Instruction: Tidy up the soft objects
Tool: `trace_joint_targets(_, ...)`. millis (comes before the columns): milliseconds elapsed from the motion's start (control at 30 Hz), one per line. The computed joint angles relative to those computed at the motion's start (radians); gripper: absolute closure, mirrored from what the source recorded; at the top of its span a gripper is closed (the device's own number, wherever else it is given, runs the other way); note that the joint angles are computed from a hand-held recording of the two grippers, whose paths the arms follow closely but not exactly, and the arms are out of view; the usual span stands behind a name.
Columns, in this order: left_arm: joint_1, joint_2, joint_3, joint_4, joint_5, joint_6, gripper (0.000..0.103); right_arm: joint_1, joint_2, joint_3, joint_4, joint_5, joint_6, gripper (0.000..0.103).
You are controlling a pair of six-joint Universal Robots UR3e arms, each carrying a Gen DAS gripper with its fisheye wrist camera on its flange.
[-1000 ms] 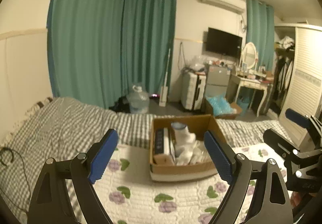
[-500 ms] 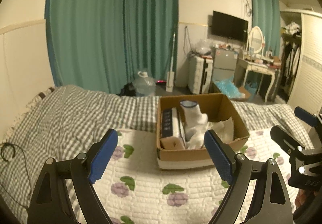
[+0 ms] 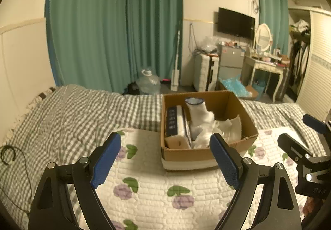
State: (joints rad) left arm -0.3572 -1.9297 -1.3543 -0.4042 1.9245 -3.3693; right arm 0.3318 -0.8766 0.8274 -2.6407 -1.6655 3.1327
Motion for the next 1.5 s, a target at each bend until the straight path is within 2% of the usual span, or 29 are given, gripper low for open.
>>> trace_joint_targets(633, 0.006, 0.008, -0.008, -0.012, -0.018, 0.0, 0.014, 0.001, -0.052, 0.077, -0.024, 0.0, 0.012, 0.0)
trace_joint_targets(1133, 0.005, 0.007, -0.002, -0.026, -0.014, 0.009, 0.014, 0.0, -0.059, 0.06, 0.028, -0.002, 0.027, 0.0)
trace_joint_targets(1500, 0.007, 0.009, -0.007, -0.028, -0.012, 0.018, 0.015, -0.002, -0.067, 0.078, 0.013, -0.001, 0.02, 0.0)
